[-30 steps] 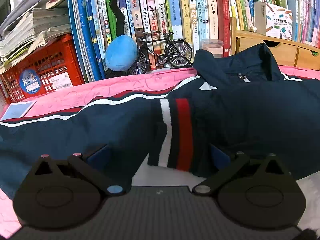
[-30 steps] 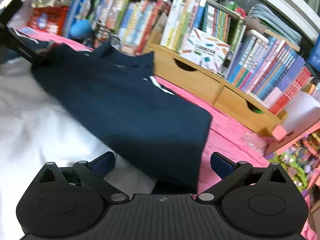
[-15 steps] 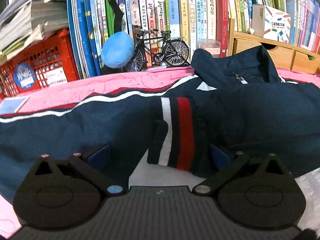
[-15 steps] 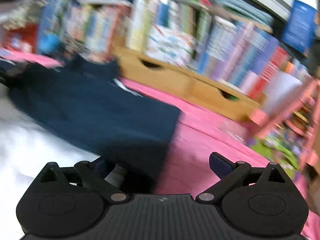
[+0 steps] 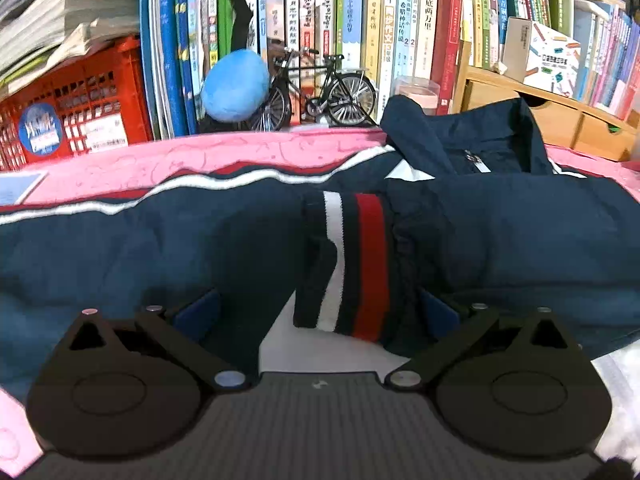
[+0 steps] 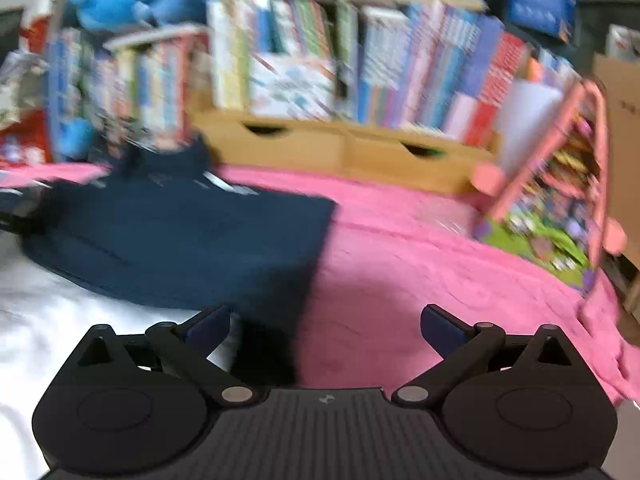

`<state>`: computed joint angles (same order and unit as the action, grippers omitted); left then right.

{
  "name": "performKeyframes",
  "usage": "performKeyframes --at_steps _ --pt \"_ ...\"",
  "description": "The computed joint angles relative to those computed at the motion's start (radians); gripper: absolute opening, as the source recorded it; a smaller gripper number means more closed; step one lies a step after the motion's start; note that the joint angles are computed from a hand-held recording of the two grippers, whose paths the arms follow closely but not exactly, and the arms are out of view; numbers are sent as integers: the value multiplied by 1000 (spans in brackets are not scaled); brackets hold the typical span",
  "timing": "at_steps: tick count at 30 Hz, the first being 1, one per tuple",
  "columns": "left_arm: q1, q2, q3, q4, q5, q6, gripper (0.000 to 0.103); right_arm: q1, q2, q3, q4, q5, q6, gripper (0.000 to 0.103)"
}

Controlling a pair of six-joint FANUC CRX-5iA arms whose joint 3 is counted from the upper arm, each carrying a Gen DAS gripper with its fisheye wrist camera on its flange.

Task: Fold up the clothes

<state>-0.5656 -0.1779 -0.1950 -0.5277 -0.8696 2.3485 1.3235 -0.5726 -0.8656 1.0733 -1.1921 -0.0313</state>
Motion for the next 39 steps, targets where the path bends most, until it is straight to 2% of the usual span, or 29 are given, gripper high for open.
performKeyframes --at_steps 4,6,8,10,15,17,20,22,26,29,32,36,39 --pt "46 -128 -91 90 37 14 103 3 9 20 67 116 8 103" --pt "70 -193 -125 86 22 63 103 -23 45 45 95 204 21 103" --pt "99 -258 -154 69 -9 112 103 -65 91 80 110 302 54 103" --pt "151 -305 -183 78 -35 102 103 -87 157 128 117 373 83 102" --pt "251 -377 -245 128 -65 62 103 -119 323 258 86 478 179 100" --pt "233 -391 -258 95 -71 79 103 -116 380 301 59 487 221 97" --pt "94 -351 -222 -68 -144 160 103 -116 440 338 19 483 292 94" --pt "23 -305 -188 -134 -201 179 103 -116 469 350 3 425 304 93" --pt "41 -318 -203 -119 -171 181 103 -169 485 357 -87 303 245 95" --pt "40 -318 -205 -120 -170 183 103 -233 419 315 -149 317 108 95" --pt "38 -311 -199 -124 -176 185 103 -240 325 233 -87 334 57 96" --pt "34 -325 -201 -147 -194 251 103 -229 292 191 -96 259 135 98" --pt "31 -346 -185 -212 -278 398 103 -243 258 131 -63 294 87 102"
